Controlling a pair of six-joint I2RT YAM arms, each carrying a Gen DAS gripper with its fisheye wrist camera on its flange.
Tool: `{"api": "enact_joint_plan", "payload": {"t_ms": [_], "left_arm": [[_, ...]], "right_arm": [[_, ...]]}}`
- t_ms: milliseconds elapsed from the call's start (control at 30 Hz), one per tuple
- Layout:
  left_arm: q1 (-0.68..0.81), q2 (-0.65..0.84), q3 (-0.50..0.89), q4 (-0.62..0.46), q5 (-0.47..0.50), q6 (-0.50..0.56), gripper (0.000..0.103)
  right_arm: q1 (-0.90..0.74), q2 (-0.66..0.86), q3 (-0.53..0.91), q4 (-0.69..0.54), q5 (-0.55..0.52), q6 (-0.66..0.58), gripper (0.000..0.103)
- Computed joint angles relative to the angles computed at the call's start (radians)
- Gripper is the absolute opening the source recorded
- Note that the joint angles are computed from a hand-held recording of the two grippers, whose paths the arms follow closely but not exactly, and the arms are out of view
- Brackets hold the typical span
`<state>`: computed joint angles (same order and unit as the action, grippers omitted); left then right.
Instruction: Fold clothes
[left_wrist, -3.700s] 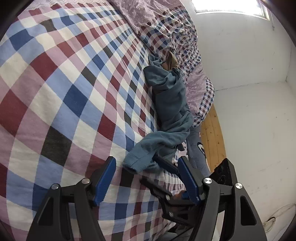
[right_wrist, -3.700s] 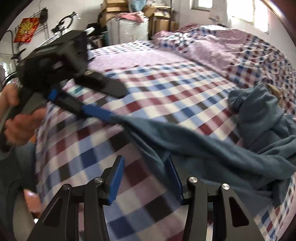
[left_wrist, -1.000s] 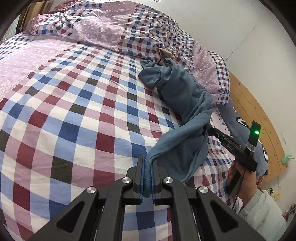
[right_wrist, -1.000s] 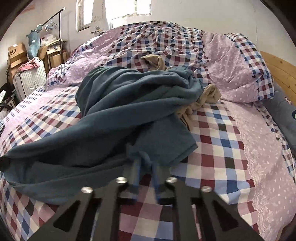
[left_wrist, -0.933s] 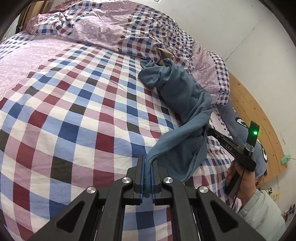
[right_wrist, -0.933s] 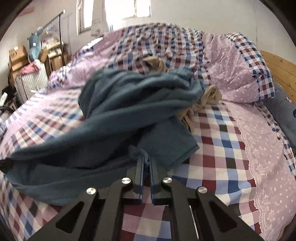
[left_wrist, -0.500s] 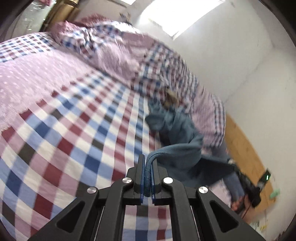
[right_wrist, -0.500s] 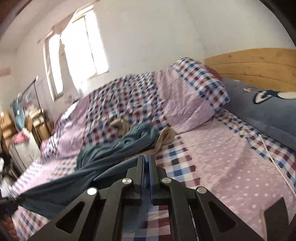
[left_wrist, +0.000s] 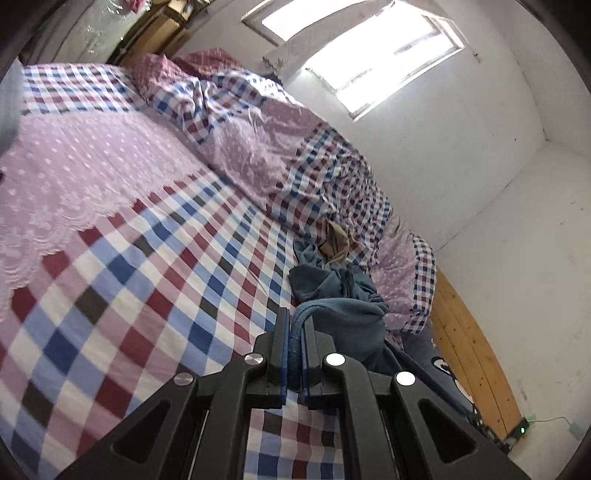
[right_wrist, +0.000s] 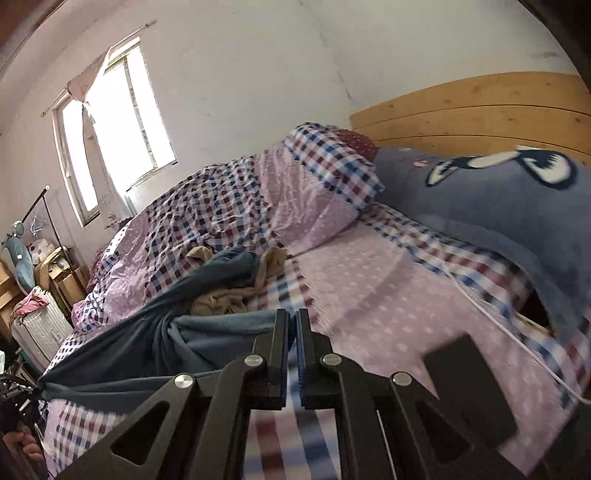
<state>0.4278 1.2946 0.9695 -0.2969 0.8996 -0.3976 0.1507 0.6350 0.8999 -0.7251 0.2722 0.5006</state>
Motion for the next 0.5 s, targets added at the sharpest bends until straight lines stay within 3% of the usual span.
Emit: {"api": "enact_joint_plan", "payload": {"t_ms": [133,267,367,433,500], "left_arm": [[0.094,-0.080,-0.018,-0.136,0.061,0.096,0.003],[0.195,-0.146,-0.026,-0.380,0.102,0.300,0.003],[0.244,-0.146,-0.024,-0.535,0.091,0.451,0.003],[0.262,-0.133,-0.020,-0.586,0.078,0.510,0.003],[0.264,-0.107,-0.014,-0.622,0.040,0.551,0.003]], "right_arm": [[0.051,-0.128,0.010,-0.191,0.048,0.083,0.002],[0.179,-0.218,0.035,-0.394,0.149,0.219,0.002],[0.190,-0.264,0.013,-0.477,0.106,0.298,0.002],[0.294,-0.280,-0.002,-0.538,0.165,0.407,0.002],[0.223,-0.291,-0.053,-0.540,0.094,0.382,0.002]]}}
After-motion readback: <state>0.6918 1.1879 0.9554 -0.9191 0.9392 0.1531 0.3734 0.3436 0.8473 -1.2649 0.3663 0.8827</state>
